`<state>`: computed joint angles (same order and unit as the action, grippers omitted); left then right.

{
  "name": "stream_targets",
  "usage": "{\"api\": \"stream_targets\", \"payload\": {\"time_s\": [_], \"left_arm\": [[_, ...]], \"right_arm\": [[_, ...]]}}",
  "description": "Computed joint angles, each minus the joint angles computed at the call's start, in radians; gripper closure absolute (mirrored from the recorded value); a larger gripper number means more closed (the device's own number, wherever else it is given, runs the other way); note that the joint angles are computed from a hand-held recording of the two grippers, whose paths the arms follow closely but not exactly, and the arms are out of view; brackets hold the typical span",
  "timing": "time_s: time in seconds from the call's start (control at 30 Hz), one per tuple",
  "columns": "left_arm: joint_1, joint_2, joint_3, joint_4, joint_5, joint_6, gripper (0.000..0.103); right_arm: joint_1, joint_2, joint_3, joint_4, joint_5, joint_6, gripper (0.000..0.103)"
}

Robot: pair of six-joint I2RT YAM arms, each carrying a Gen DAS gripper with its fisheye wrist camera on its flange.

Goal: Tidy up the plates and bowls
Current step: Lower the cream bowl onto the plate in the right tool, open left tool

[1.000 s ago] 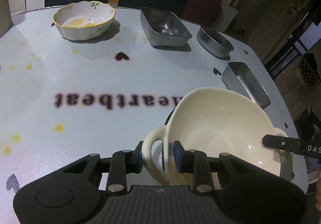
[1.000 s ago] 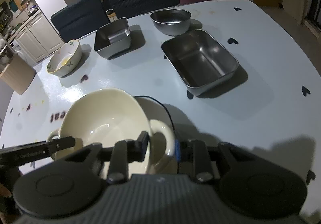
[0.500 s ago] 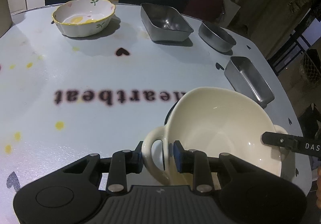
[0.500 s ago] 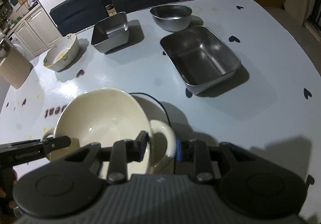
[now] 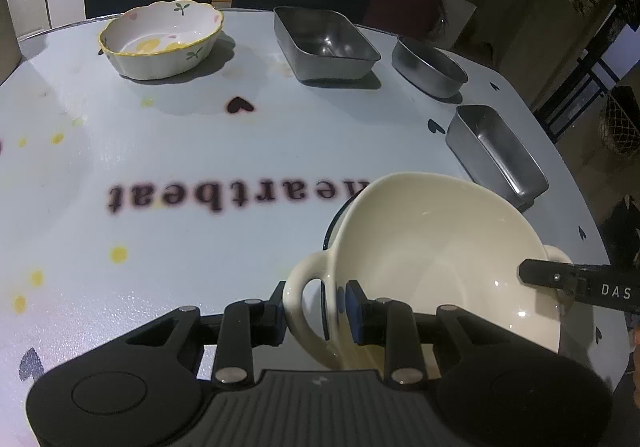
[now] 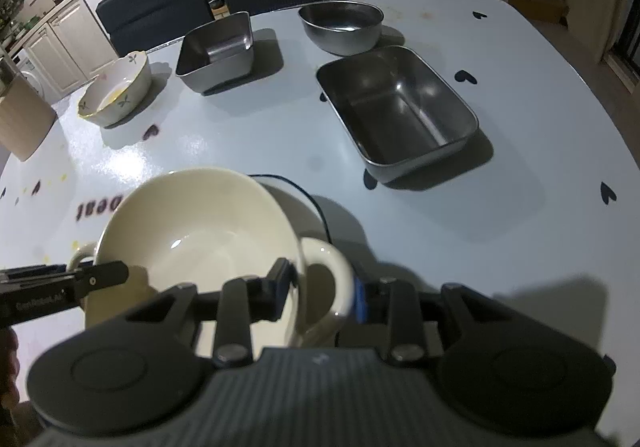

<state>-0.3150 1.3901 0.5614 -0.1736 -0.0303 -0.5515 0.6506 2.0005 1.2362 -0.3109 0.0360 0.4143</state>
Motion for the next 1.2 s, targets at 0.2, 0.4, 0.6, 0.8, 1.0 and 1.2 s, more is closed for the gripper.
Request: {"api": "stream_targets", "payload": {"time_s": [0.2,0.4,0.6,0.8,1.0,1.2], "left_arm": [[-0.001,-0.005,0.002,-0.007,0.008,0.014,0.075],[-0.015,-0.008,0.006,-0.016,0.007,0.022,0.076],[-0.013,-0.010,0.006,-0.020,0.008,0.023,0.076],[-0.013,-0.009,0.009,-0.023,0.009,0.025,0.076],[-0.017,-0.009,0.012,-0.028,0.008,0.025,0.076],[-0.046,-0.019,0.027,-0.061,-0.033,0.047,0.068]], "right_arm": [[0.003,0.006,0.013,-0.015,0.010,0.000,0.065],[0.010,0.038,0.053,-0.066,0.044,-0.008,0.061],[0.012,0.034,0.048,-0.066,0.045,-0.009,0.061],[0.011,0.031,0.044,-0.063,0.042,-0.008,0.061],[0.005,0.033,0.042,-0.059,0.032,-0.017,0.061],[0.008,0.036,0.044,-0.061,0.039,-0.004,0.057]]}}
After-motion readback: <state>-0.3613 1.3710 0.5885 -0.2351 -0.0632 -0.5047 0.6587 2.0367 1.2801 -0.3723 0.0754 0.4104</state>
